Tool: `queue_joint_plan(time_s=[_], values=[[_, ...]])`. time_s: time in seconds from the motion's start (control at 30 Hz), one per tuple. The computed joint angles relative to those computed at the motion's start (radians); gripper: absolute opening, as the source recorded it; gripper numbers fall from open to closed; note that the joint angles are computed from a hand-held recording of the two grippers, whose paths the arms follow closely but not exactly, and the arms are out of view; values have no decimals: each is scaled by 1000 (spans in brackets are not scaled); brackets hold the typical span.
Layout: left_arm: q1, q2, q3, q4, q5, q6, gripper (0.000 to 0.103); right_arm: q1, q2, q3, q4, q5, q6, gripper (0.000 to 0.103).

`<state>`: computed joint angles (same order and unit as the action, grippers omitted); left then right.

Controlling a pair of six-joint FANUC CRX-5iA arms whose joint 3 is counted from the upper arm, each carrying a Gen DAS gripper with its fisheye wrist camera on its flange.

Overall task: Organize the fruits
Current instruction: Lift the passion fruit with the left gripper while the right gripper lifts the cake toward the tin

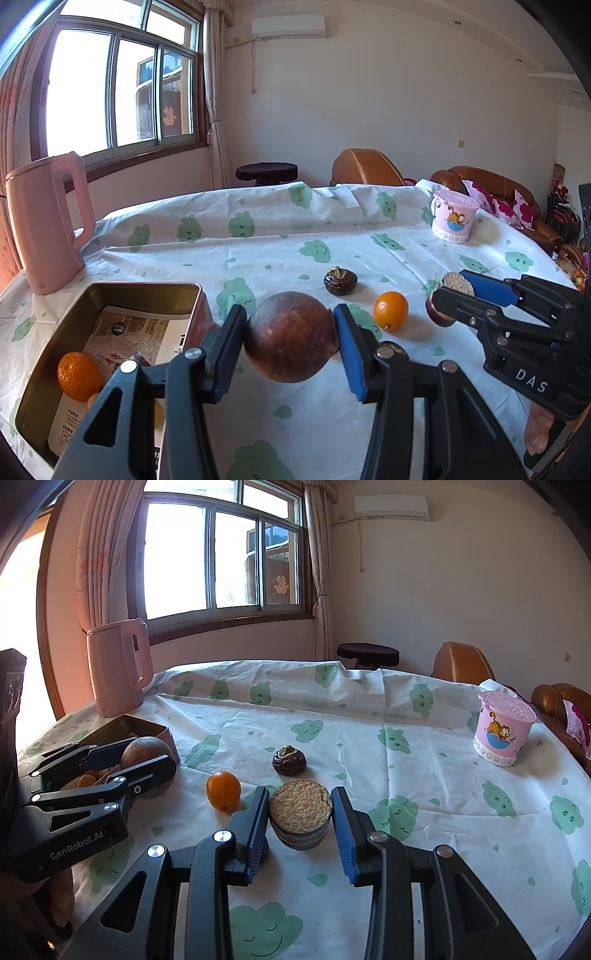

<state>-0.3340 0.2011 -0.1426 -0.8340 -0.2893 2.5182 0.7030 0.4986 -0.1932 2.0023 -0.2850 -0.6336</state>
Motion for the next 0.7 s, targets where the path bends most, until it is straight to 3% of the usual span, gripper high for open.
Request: queue_joint_plan(time_s=[0.7], values=[[-84, -24, 3, -285, -64, 315, 51, -39, -29, -27, 274, -43, -240, 36]])
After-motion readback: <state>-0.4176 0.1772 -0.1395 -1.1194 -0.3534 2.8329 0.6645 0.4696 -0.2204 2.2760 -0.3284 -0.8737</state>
